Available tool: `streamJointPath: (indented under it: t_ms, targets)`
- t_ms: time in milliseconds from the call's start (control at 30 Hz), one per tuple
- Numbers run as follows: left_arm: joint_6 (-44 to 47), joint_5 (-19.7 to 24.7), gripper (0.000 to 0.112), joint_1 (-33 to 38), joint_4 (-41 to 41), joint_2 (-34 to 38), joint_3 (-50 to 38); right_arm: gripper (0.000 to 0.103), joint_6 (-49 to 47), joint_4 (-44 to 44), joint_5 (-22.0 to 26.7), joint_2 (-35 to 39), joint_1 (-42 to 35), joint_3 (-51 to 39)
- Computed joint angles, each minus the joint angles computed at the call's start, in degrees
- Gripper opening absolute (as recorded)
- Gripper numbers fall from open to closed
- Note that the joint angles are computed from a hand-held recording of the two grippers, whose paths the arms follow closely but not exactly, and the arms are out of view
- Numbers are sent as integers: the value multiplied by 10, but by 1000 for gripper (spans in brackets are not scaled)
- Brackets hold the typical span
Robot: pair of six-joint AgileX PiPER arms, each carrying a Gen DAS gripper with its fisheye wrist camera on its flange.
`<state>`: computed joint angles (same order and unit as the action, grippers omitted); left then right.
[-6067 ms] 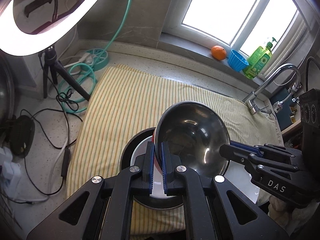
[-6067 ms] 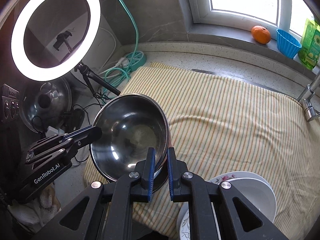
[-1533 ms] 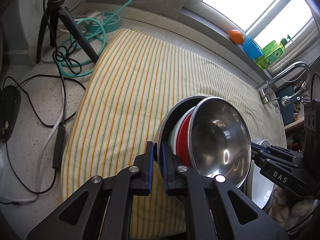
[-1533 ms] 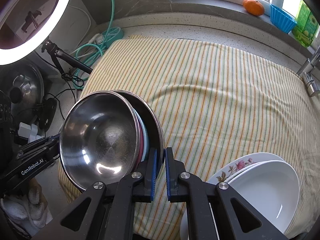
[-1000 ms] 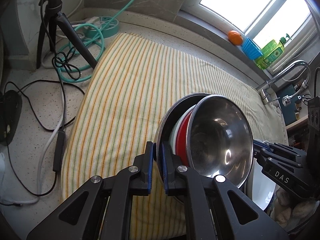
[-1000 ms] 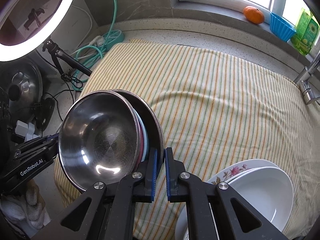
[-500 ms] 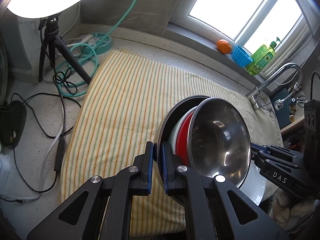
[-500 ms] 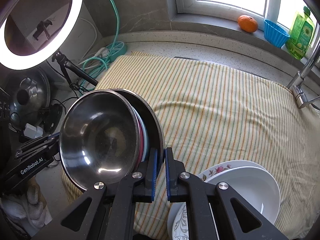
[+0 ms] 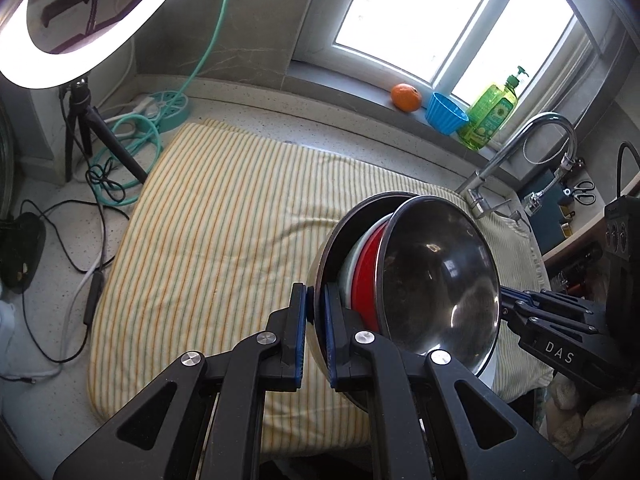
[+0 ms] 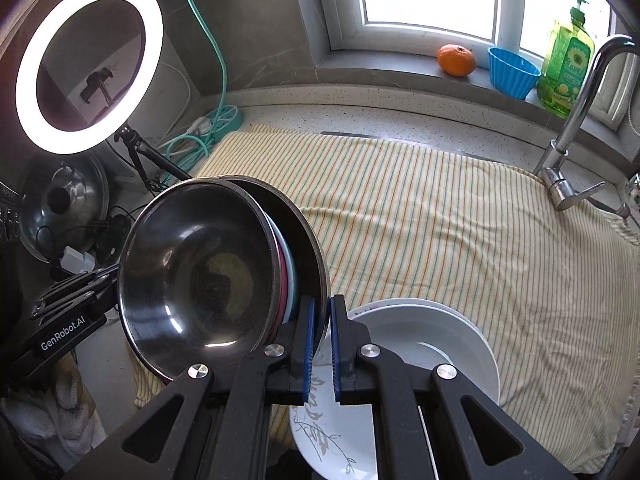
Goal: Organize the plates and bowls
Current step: 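Carry the nested bowl stack with both grippers onto the white plate stack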
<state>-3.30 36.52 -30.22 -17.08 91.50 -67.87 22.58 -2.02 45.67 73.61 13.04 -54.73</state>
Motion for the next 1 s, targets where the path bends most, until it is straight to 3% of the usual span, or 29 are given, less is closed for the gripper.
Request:
streamJointPath:
  t_ms: [467, 667, 1000]
  targets:
    - [-112, -13, 7, -112, 58, 16, -13, 7, -159, 73, 46, -112, -154, 81]
    - [-144, -9, 7, -146, 80, 33, -30, 7, -240, 119, 63, -131, -232, 100]
    - [-153, -4, 7, -174, 74, 55, -31, 7, -305, 143, 75, -140, -297, 139]
